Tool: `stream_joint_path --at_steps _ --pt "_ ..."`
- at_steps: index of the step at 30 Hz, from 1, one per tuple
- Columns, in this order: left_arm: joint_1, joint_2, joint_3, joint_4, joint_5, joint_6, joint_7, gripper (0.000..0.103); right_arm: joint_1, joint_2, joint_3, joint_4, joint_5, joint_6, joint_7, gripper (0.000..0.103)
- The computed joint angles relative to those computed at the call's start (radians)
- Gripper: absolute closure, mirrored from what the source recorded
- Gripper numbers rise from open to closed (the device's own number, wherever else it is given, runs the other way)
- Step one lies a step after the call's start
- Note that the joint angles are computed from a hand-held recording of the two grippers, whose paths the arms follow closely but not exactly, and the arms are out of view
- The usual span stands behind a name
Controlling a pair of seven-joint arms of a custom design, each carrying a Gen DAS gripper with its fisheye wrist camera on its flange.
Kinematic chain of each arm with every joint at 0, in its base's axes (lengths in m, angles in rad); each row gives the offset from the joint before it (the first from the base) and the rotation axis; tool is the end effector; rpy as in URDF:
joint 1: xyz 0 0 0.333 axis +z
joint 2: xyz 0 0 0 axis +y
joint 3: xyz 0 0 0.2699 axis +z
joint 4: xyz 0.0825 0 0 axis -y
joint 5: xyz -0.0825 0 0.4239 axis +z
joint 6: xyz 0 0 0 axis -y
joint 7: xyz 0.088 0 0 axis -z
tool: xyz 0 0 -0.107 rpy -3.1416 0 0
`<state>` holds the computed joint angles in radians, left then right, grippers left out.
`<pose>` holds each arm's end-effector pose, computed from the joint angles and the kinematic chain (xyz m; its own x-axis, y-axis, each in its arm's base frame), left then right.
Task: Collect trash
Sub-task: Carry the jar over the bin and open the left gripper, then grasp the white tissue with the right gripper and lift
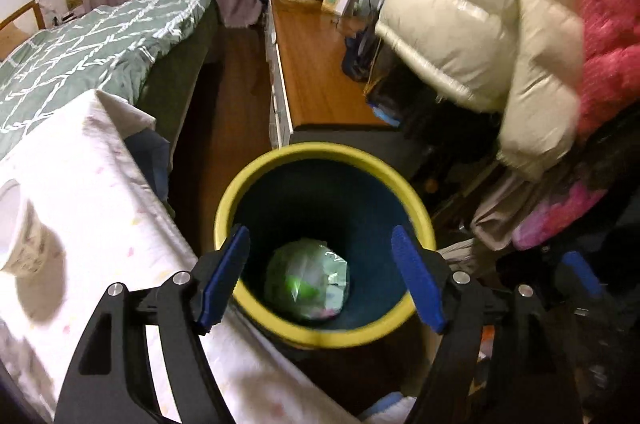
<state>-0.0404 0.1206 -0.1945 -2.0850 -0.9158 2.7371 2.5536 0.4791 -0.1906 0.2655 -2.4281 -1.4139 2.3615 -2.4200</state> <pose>0.6159 -0.1145 0.3469 -0.4895 -0.8500 0.1945 -0.7093 0.2584 -0.6559 0.3935 0.3419 0.3267 -0.3499 -0.9094 -0.2247 -0.4036 0.3628 -0.8400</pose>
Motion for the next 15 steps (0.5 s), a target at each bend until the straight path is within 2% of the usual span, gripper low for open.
stream_joint_path --at_steps 2,4,8,10,12,15 --pt "0.02 -0.085 0.005 -0.06 -0.112 -0.018 0.1 0.021 0.003 0.013 0.002 0.013 -0.001 0.004 -0.008 0.048" --pt "0.02 -0.2 0.042 -0.142 -0.239 -0.025 0.217 0.016 0.006 0.032 0.001 0.032 -0.006 0.014 -0.018 0.048" --pt "0.01 -0.398 0.164 -0.275 -0.403 -0.059 0.383 0.011 0.022 0.079 -0.002 0.082 -0.019 0.022 -0.042 0.045" --pt "0.026 -0.487 0.233 -0.335 -0.46 -0.06 0.441 0.009 0.034 0.11 -0.003 0.116 -0.028 0.017 -0.057 0.043" --pt "0.05 -0.531 0.287 -0.362 -0.487 -0.054 0.473 0.007 0.048 0.144 -0.009 0.154 -0.034 0.02 -0.078 0.043" --pt "0.102 -0.552 0.351 -0.379 -0.552 0.008 0.549 0.006 0.074 0.209 -0.02 0.229 -0.037 0.029 -0.125 0.043"
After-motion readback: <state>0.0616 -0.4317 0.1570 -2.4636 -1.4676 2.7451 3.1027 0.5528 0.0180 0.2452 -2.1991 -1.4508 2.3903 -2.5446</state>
